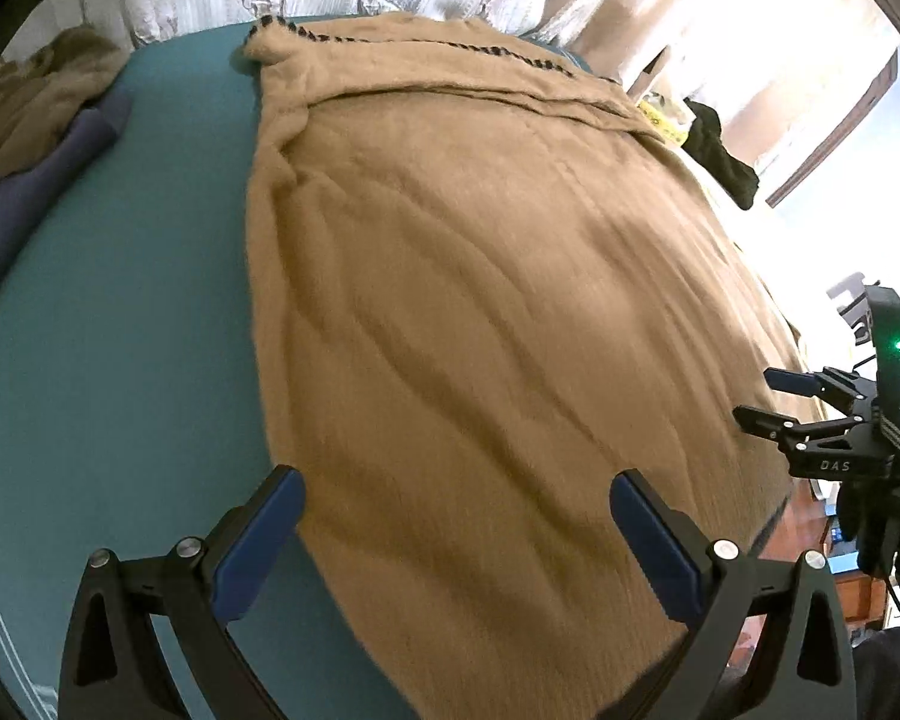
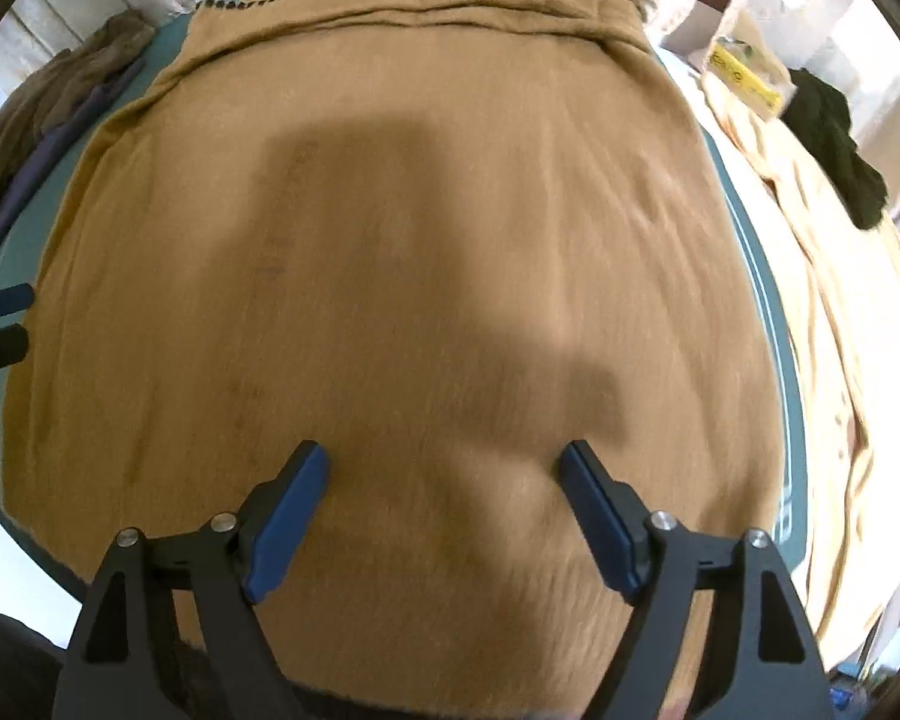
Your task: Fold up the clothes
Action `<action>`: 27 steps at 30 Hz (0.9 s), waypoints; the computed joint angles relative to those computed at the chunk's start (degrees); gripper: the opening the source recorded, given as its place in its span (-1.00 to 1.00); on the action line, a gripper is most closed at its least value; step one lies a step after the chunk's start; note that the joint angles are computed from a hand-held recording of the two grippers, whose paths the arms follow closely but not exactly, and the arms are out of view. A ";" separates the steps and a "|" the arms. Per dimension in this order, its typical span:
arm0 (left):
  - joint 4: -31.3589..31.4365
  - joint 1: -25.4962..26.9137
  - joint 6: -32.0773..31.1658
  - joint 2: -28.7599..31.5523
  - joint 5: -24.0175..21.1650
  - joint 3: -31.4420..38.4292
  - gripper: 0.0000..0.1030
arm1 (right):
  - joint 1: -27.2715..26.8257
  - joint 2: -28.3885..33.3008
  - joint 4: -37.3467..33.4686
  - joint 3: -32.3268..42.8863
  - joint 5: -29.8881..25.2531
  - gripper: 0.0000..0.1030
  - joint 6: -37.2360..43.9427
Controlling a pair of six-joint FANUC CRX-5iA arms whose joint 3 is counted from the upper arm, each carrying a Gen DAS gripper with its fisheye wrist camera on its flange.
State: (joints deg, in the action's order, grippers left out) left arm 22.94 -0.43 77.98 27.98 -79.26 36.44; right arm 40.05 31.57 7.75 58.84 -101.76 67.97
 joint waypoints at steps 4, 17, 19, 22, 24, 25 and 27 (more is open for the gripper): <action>0.75 1.33 0.98 -3.37 -0.56 -5.62 1.00 | 1.34 -4.81 0.65 -7.54 2.22 0.68 -2.95; 1.32 0.77 9.23 -6.05 3.42 -10.14 1.00 | -0.13 -14.32 -2.04 -17.59 6.92 0.76 -4.43; -1.93 -0.51 9.95 -5.64 2.70 -8.40 1.00 | -1.85 -15.12 -0.89 -17.59 7.57 0.76 -5.66; -7.35 -2.74 11.56 -5.03 1.86 -5.77 1.00 | -5.59 -15.55 -0.89 -17.25 7.28 0.76 -5.92; -10.94 -4.28 13.64 -4.34 1.11 -3.78 1.00 | -7.35 -15.38 -1.26 -16.73 6.90 0.76 -5.50; -12.70 -5.07 15.17 -3.83 0.60 -2.54 1.00 | -8.43 -14.75 -2.20 -15.26 6.17 0.76 -5.25; -15.07 -6.11 17.54 -2.98 -0.38 -0.61 1.00 | -10.52 -13.78 -4.33 -13.18 5.15 0.76 -4.32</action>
State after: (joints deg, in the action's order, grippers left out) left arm 7.87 -6.54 95.51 25.00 -79.64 35.82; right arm 29.53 17.79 3.42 45.66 -96.61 63.66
